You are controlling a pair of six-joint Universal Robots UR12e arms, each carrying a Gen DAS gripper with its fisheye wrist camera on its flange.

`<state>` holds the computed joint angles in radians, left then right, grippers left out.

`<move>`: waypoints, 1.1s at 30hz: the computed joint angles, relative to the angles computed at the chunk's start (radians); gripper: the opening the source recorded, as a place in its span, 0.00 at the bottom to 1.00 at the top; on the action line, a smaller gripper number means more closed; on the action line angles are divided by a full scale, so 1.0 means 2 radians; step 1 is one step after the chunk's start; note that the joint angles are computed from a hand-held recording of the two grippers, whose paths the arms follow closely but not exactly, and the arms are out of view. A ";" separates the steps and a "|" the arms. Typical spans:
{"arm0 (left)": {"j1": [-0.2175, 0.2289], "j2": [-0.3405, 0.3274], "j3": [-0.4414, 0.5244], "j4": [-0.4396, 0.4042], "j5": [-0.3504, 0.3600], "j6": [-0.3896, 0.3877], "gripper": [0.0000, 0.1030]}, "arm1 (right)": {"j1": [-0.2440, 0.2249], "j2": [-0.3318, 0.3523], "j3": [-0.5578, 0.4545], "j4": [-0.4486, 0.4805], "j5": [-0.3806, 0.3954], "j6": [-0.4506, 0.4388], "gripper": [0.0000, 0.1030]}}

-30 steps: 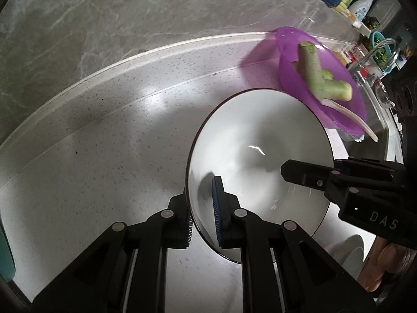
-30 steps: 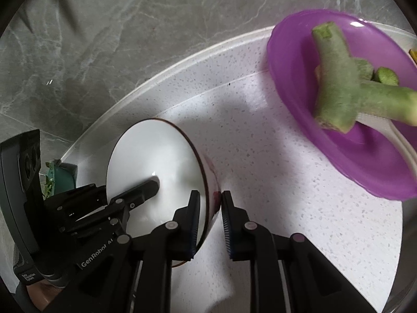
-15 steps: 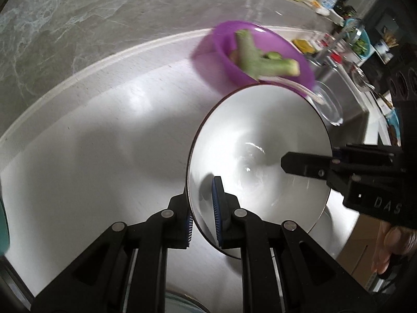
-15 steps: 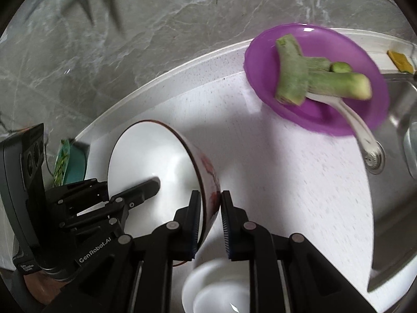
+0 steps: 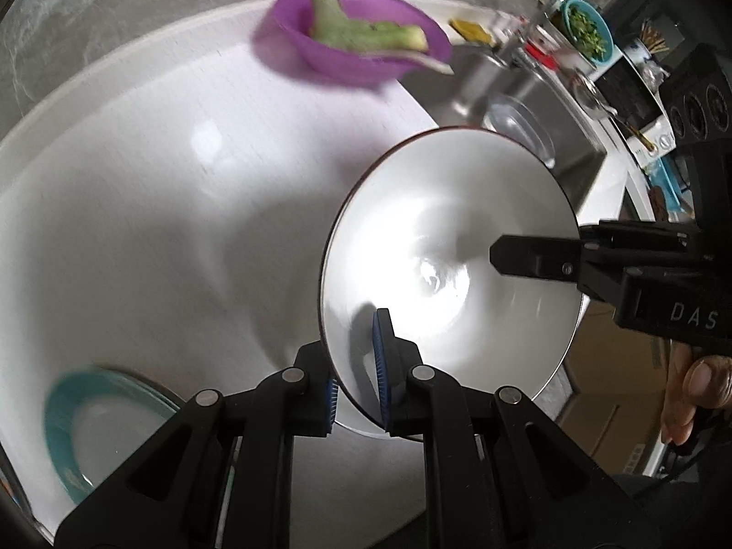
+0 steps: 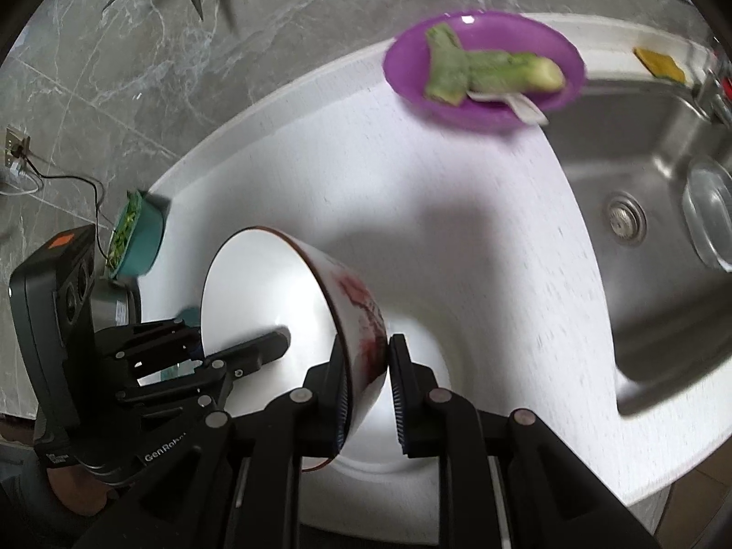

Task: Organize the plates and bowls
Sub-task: 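Lift the red-patterned bowl and carry it over the nested white bowls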

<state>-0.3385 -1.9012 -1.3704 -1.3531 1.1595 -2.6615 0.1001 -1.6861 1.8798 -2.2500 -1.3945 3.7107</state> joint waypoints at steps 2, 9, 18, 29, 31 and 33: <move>-0.003 0.008 -0.014 -0.004 -0.001 -0.001 0.12 | -0.001 -0.006 0.008 0.004 0.004 0.003 0.19; -0.008 0.020 -0.040 0.001 0.011 -0.014 0.12 | -0.005 -0.011 0.021 0.013 0.017 -0.004 0.18; -0.012 0.008 -0.041 0.015 0.026 -0.030 0.12 | -0.006 -0.002 0.021 0.020 0.019 -0.014 0.18; -0.015 -0.006 -0.034 0.030 0.026 -0.049 0.14 | -0.003 0.009 0.015 0.031 0.011 -0.022 0.17; -0.014 -0.007 -0.035 0.032 0.021 -0.051 0.15 | -0.003 0.010 0.014 0.032 0.009 -0.027 0.17; -0.013 -0.007 -0.036 0.034 0.019 -0.054 0.15 | -0.002 0.011 0.013 0.033 0.004 -0.029 0.17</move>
